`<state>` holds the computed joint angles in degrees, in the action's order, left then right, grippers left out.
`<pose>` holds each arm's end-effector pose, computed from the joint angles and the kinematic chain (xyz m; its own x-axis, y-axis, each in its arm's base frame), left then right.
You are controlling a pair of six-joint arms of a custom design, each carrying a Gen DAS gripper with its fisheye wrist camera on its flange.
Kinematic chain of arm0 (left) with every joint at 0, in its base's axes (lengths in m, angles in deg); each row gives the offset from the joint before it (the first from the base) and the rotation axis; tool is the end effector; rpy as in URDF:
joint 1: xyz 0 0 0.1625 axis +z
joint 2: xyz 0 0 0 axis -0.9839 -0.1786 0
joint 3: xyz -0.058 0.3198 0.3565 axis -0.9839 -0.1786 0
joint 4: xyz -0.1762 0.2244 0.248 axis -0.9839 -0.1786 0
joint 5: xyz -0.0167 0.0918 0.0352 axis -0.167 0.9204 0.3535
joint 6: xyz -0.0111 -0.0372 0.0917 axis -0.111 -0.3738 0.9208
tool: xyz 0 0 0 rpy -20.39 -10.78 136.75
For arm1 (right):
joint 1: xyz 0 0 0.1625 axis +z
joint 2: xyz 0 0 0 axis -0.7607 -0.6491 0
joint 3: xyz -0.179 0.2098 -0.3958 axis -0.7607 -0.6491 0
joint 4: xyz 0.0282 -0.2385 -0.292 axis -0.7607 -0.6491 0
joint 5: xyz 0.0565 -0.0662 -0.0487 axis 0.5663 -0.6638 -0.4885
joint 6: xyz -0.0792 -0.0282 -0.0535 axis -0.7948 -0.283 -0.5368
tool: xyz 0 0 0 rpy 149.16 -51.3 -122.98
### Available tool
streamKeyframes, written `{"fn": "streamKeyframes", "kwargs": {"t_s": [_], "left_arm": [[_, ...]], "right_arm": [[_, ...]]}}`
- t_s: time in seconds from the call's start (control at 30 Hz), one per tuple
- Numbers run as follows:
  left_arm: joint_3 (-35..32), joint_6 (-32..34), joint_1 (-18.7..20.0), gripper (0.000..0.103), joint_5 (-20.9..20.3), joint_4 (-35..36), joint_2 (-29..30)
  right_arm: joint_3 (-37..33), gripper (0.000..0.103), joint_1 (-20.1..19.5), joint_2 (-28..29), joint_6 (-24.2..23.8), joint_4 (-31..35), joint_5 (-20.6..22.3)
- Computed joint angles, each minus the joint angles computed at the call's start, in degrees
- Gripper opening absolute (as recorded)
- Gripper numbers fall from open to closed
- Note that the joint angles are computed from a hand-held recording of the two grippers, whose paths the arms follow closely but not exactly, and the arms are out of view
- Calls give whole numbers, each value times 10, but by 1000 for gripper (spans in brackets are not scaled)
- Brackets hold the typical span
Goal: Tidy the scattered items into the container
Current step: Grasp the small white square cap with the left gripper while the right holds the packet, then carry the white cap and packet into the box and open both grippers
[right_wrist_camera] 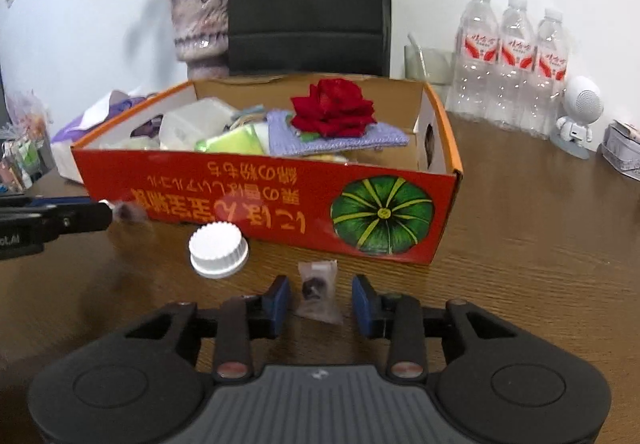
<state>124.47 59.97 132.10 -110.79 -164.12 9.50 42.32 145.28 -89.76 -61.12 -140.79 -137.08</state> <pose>-0.1231 -0.5180 0.1517 -0.7655 -0.1568 -0.6240 0.4729 0.5207 -0.7109 0.1787 -0.6011 0.0746 -0.6037 -0.5896 0.5366 -0.7913 0.5252 -0.3131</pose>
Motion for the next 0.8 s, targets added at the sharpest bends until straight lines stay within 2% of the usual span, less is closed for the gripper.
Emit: {"fn": "streamKeyframes", "kwargs": {"t_s": [0.1, 0.2, 0.33, 0.43, 0.6, 0.8], "left_arm": [[5, 1, -4, 28, 0, -11, -1], [7, 22, -15, 28, 0, -43, -2], [-9, 81, -30, 28, -8, -86, -11], [-46, 135, -32, 28, -19, -107, -14], [-125, 172, -11, 28, -47, -107, -9], [-177, 149, 33, 28, -67, -31, -4]], "right_arm": [[14, 11, 2, -8, -11, -3, 9], [33, 11, 4, -25, -10, -22, 44], [48, 11, 13, -52, -3, -43, 104], [34, 11, 25, -60, 12, -39, 132], [-34, 11, 45, -30, 71, -33, 148], [-133, 11, 58, 24, 95, 29, 113]]}}
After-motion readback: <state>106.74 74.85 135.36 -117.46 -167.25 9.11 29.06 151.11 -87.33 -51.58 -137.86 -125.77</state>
